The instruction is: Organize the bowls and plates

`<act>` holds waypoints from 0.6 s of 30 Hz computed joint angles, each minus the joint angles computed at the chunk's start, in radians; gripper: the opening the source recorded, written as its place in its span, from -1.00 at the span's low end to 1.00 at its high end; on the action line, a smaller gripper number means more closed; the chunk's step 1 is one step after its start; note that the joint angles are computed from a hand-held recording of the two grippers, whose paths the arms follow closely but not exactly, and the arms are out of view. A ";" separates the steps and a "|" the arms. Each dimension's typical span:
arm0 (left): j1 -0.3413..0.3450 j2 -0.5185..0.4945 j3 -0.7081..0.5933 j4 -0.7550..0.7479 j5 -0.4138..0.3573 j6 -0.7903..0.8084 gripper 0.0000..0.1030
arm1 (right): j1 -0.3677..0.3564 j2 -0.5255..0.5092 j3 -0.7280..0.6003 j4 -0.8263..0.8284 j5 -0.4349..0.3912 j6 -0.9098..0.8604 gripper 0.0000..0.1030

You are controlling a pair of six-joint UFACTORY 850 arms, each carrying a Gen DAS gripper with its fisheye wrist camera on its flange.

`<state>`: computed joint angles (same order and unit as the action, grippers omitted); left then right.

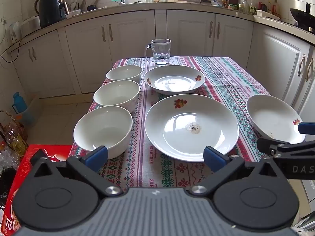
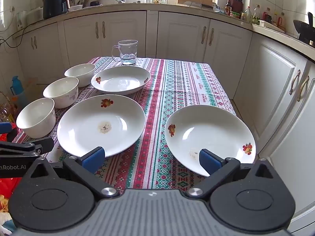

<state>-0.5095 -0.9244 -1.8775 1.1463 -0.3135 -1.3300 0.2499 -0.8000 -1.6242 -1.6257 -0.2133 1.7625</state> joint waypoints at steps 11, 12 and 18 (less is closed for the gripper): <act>-0.001 0.002 0.003 -0.026 -0.006 0.022 0.99 | 0.005 0.000 0.001 -0.001 -0.011 -0.003 1.00; -0.001 0.001 0.003 -0.027 -0.007 0.023 0.99 | 0.006 0.000 0.001 -0.002 -0.012 -0.001 1.00; -0.001 0.001 0.005 -0.022 -0.006 0.018 0.99 | 0.006 0.001 0.001 0.004 -0.009 -0.007 1.00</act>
